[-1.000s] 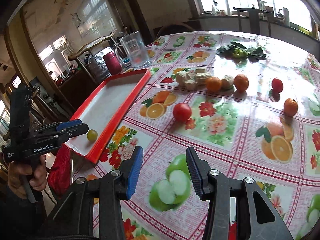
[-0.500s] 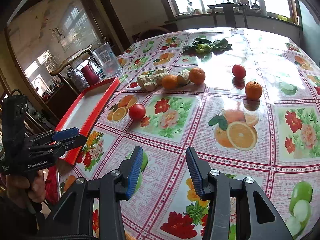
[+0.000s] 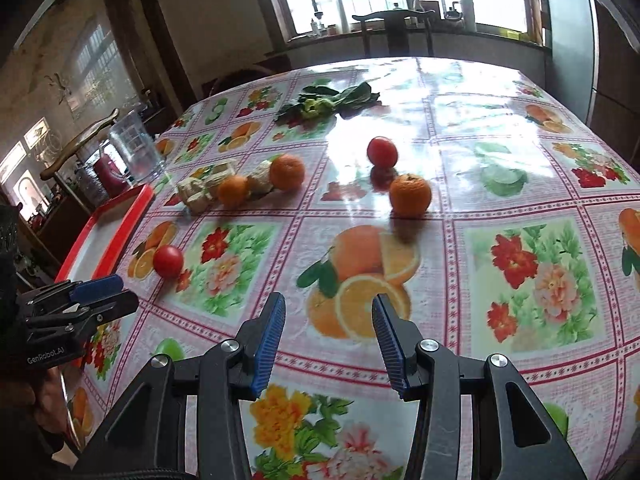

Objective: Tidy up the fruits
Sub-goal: 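Move both open tools back toward the fruits on the table, then grasp the red tomato with the left tool while the right tool grasps an orange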

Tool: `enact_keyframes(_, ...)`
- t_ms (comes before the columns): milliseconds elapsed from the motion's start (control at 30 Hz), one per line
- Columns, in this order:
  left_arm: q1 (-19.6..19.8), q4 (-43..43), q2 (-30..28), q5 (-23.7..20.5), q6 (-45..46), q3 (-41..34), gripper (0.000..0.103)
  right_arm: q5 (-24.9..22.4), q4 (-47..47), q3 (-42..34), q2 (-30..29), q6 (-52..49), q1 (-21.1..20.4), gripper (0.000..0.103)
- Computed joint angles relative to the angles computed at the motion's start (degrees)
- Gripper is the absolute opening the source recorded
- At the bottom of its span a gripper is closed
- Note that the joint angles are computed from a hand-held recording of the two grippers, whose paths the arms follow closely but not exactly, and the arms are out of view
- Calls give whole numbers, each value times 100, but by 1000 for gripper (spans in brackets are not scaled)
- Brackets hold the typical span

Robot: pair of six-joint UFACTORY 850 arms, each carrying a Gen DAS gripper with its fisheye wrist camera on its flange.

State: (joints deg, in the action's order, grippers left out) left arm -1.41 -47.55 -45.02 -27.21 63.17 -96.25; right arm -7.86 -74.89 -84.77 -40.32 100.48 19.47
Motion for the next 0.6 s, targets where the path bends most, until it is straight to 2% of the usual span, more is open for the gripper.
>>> enact_keyframes(267,-108,484,-619,-327,-720,-884,48,-646,1113,-760,-492,-1140,-292,50)
enact_keyframes(400,-173,856,-880,-363,-1133,-1231,48,-826,1945,-1301,-855,-2038,-390,50)
enact_keyframes(467,-192,816,-883,-237,-1055,-1221,48,-843,2418,-1532,-997,-2570,-425,51)
enact_keyframes(533,-201,813,-906,-227,-1034,-1258,48,-884,2678,-1734,-1115,-2952,-430,47)
enact_keyframes(567,-200,781,-909,-211,-982,-1257,47,-905,2903,-1843,-1179,-3227,-424,40)
enact_keyframes(600,-203,750,-894,-163,-918,-1225,40,-847,3022,-1865,-1191,-3388,-420,35)
